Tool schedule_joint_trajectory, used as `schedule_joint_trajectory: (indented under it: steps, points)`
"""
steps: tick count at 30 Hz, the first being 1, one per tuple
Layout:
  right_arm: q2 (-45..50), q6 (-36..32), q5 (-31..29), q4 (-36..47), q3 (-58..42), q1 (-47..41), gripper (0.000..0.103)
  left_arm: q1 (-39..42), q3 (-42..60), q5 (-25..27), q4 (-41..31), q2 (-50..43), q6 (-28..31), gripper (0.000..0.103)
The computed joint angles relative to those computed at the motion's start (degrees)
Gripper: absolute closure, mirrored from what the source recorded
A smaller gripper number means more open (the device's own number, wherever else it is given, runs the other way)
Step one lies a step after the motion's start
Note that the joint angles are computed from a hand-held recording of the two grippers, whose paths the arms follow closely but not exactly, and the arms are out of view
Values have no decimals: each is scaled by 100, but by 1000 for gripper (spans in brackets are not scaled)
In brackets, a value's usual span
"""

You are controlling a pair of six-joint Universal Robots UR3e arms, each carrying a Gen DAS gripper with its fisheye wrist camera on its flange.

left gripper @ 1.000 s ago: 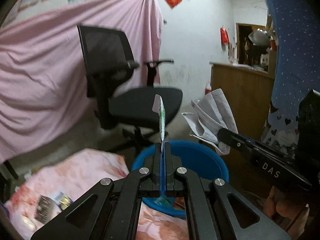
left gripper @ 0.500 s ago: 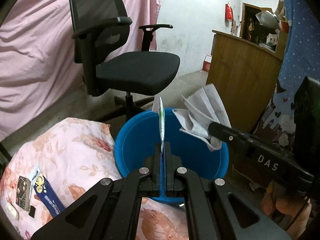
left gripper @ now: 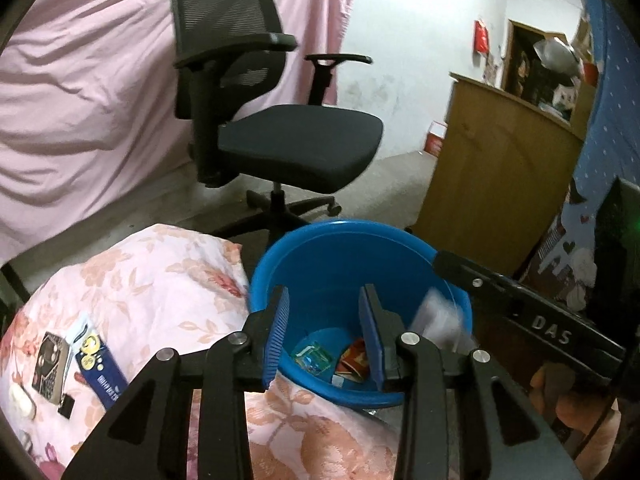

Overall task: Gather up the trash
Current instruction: 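Carry both items over the blue bucket and open both tools to drop them, then move both tools back over the table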

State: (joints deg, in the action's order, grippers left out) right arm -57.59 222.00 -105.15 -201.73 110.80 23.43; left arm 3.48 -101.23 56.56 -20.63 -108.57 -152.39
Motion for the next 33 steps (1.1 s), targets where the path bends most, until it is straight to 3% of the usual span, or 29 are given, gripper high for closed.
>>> schedule_joint_trajectory:
  steps: [2, 6, 8, 15, 18, 21, 27, 33]
  points:
    - [31, -114, -186, -39, -83, 101, 50, 125, -74, -60, 38, 82, -97, 70]
    - [101, -251, -320, -63, -236, 192, 47, 358, -214, -147, 81, 296, -277, 67]
    - [131, -278, -382, -48, -306, 229, 38, 521, -331, -245, 108, 438, -305, 65]
    - [360, -771, -1068, -298, -839, 691, 24, 1212, -1079, -665, 804, 1006, -673, 41]
    - [543, -1117, -1387, -455, -1216, 945, 19, 1611, -1380, -876, 1188, 1214, -1044, 19]
    - [821, -1545, -1718, -658, -1736, 1239, 0, 2125, -1816, -1179, 1796, 1479, -1404, 4]
    - [1354, -2106, -2094, -790, -2796, 1679, 0, 3146, -2430, -1749, 2375, 1974, -1511, 3]
    - [1925, -2746, -2184, -784, -3897, 2042, 0, 4299, -3231, -2384, 2750, 2558, -1200, 3]
